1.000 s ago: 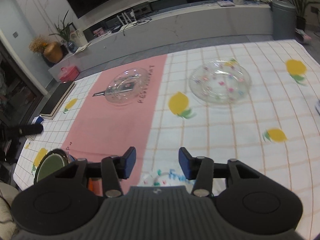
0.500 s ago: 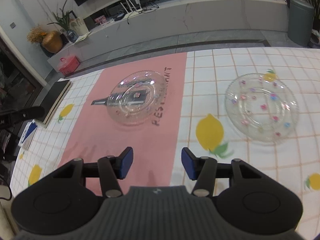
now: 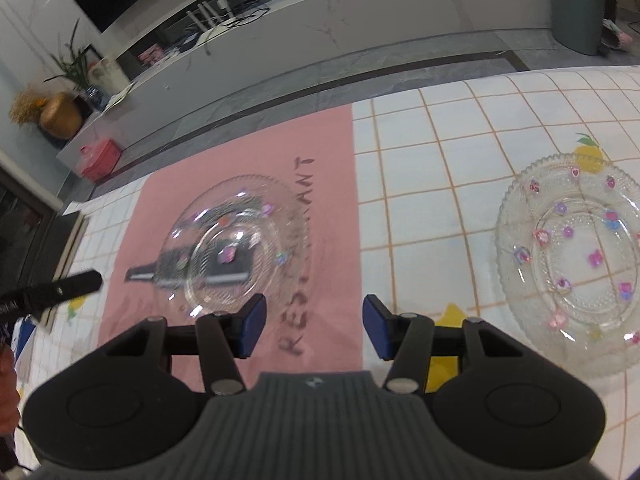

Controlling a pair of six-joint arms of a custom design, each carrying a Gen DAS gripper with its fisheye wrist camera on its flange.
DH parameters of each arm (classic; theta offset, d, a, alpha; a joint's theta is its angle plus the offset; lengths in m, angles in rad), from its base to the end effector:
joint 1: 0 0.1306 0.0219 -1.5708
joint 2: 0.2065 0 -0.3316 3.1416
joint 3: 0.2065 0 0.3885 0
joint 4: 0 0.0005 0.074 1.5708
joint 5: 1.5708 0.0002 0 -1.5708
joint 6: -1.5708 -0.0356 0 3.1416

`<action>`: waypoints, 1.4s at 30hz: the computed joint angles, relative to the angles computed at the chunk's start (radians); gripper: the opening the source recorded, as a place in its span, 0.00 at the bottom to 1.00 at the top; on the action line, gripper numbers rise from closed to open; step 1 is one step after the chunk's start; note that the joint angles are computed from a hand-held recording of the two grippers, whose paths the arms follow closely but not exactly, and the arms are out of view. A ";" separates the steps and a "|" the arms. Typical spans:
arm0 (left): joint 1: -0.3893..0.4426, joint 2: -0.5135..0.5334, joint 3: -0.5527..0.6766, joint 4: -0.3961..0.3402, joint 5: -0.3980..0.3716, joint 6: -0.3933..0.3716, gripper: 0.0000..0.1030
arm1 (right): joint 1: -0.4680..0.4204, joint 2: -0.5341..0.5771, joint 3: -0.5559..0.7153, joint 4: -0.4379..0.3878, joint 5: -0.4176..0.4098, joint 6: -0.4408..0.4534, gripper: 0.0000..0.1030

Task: Organize plates and bowls
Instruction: 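Move both grippers to the clear glass plate rim and close on it, then lift the clear glass plate and carry it over the Fruity plate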

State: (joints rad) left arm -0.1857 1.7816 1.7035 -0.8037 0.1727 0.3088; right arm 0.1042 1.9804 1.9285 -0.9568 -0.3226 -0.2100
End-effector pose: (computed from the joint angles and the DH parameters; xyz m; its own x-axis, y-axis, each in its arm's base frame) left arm 0.6010 -0.1197 0.3191 -0.8106 -0.1523 -0.5654 0.0450 0.9465 -0.3196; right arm 0.6541 0.0792 0.2898 -0.8787 0.1069 -0.4653 -0.0854 0.9237 0.3734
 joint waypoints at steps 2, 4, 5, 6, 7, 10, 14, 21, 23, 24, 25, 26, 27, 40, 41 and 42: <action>-0.006 0.029 0.019 0.002 -0.006 0.016 0.45 | 0.000 0.003 -0.010 0.027 -0.009 -0.015 0.51; -0.006 0.047 0.024 0.018 0.015 0.030 0.46 | 0.002 0.008 -0.009 0.044 -0.015 -0.022 0.51; -0.006 0.052 0.023 0.028 0.019 0.037 0.47 | 0.002 0.013 -0.004 0.050 -0.017 -0.024 0.51; -0.008 0.059 0.025 0.033 0.019 0.045 0.47 | 0.003 0.017 -0.002 0.057 -0.021 -0.026 0.51; -0.009 0.068 0.031 0.032 0.013 0.053 0.47 | 0.004 0.020 -0.001 0.065 -0.027 -0.028 0.51; -0.009 0.091 0.048 0.027 0.005 0.068 0.47 | 0.008 0.030 0.002 0.091 -0.031 -0.035 0.45; -0.015 0.088 0.028 0.070 0.001 0.089 0.41 | 0.014 0.032 -0.010 0.130 -0.026 -0.055 0.33; -0.016 0.093 0.034 0.068 0.020 0.080 0.15 | 0.017 0.041 -0.015 0.154 -0.039 -0.075 0.11; -0.019 0.094 0.039 0.062 0.012 0.080 0.15 | 0.017 0.039 -0.021 0.161 -0.039 -0.079 0.11; -0.020 0.093 0.039 0.059 0.005 0.076 0.15 | 0.018 0.038 -0.021 0.162 -0.037 -0.077 0.10; -0.025 0.094 0.044 0.053 -0.004 0.076 0.15 | 0.018 0.037 -0.023 0.163 -0.036 -0.075 0.10; -0.027 0.095 0.050 0.044 -0.011 0.073 0.15 | 0.018 0.038 -0.022 0.160 -0.038 -0.077 0.10; -0.029 0.095 0.055 0.034 -0.017 0.068 0.15 | 0.017 0.037 -0.021 0.156 -0.040 -0.083 0.09; -0.050 -0.009 -0.001 0.003 -0.047 0.081 0.12 | 0.003 -0.072 -0.113 0.150 -0.083 -0.089 0.09; -0.056 -0.020 -0.001 -0.009 -0.056 0.078 0.12 | 0.000 -0.090 -0.128 0.152 -0.089 -0.091 0.09; -0.062 -0.033 -0.003 -0.017 -0.062 0.080 0.12 | -0.004 -0.111 -0.146 0.155 -0.096 -0.093 0.09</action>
State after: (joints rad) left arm -0.2476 1.7482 1.7000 -0.8205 0.1108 0.3884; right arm 0.1004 1.8695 1.7821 -0.8018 -0.4182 -0.3027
